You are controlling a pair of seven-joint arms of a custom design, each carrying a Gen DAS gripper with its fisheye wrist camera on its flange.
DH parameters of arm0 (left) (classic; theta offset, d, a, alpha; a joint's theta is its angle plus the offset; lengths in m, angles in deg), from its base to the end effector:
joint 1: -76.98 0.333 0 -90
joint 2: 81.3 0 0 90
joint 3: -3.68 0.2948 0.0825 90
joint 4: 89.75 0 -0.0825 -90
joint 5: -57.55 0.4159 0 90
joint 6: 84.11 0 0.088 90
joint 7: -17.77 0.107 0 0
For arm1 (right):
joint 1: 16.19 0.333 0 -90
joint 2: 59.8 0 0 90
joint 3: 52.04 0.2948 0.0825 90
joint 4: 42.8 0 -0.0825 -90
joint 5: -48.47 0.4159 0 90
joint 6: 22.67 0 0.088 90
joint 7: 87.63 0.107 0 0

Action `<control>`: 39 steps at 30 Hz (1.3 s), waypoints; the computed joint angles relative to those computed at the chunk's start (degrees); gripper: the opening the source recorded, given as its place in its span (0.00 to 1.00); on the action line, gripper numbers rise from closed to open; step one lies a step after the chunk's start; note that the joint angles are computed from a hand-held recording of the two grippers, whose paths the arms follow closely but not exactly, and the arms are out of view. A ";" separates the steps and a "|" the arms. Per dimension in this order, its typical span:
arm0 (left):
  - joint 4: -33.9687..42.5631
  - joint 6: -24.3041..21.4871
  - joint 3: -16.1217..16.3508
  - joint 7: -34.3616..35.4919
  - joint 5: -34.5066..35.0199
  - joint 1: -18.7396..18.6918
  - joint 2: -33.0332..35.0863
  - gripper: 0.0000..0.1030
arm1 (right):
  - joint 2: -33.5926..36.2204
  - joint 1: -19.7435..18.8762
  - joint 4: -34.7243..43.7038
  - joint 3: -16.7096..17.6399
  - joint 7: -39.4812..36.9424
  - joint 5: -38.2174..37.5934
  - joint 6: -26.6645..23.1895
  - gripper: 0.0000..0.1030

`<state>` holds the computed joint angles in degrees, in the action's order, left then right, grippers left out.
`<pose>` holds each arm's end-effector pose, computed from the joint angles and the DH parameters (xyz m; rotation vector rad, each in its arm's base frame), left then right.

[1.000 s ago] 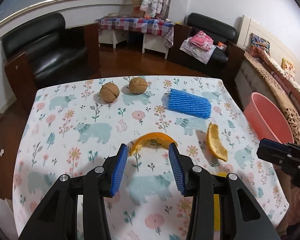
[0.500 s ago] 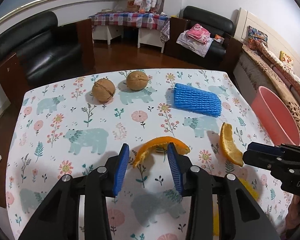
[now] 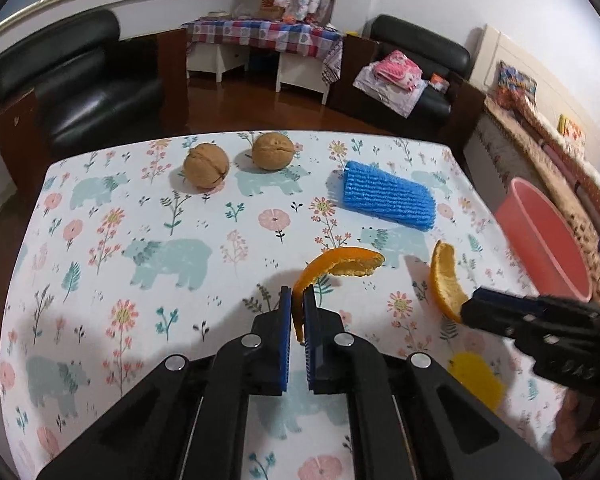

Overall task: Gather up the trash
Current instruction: 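Grasp the orange peel with the left gripper while the right grasps the yellow peel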

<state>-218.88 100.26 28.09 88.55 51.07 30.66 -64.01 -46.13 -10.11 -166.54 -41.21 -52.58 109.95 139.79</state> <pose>0.5612 -0.2174 0.2756 -1.8878 1.8735 -0.8287 0.5847 0.1298 0.2721 -1.9672 1.5034 -0.1059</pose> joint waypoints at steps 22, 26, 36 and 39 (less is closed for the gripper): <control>-7.65 4.84 -9.27 9.75 -14.81 5.88 -7.75 0.05 | 0.48 -0.43 1.03 -0.28 -2.18 5.60 -1.29 0.25; -7.75 5.43 -11.31 11.84 -17.36 7.56 -8.09 0.05 | 2.11 0.59 2.21 -0.89 2.10 1.88 0.12 0.25; -7.18 4.11 -11.56 15.33 -22.09 6.84 -7.50 0.05 | 3.51 -0.78 1.58 3.89 1.20 -5.37 7.57 0.25; -7.23 4.00 -10.59 14.75 -22.26 5.78 -7.46 0.05 | 3.44 -2.10 1.18 5.43 0.91 -6.23 8.34 0.16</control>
